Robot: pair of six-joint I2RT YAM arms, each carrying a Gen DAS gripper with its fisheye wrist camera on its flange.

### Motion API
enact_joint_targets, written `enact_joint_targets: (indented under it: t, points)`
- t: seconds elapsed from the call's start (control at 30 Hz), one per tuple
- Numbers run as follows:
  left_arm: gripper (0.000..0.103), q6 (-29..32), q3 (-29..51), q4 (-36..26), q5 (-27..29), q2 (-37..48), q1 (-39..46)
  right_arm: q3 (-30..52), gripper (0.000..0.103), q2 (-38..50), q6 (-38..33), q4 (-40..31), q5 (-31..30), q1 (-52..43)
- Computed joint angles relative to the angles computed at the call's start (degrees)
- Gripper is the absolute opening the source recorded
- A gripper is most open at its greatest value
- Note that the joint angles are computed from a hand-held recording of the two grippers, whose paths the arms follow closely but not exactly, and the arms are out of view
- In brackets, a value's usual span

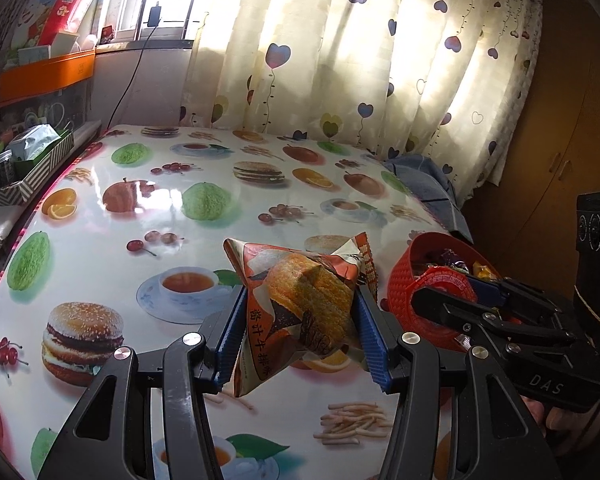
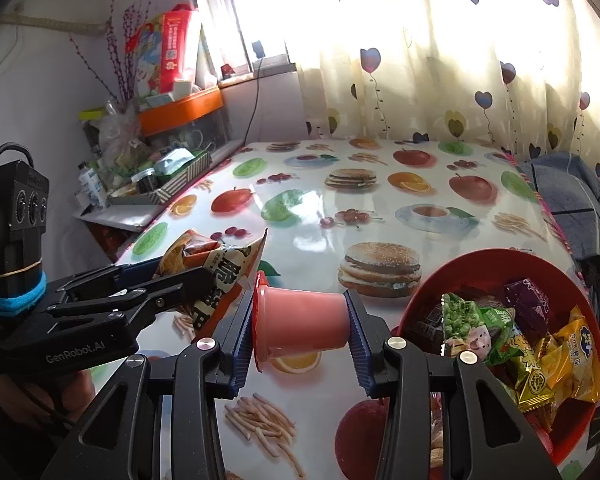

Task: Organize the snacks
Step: 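Carry the brown-orange bag with the left tool over the basket while the right carries the jelly cup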

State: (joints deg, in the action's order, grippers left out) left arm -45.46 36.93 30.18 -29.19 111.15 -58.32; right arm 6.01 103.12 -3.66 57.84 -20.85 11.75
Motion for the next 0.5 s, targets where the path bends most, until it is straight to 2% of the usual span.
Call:
enact_joint_targets:
  t: [0.5]
  points:
    - [0.054, 2.88, 5.39, -1.36, 1.98, 1.74, -1.45, -3.23, 0.040, -5.38, -3.88, -2.55, -5.07, -10.47]
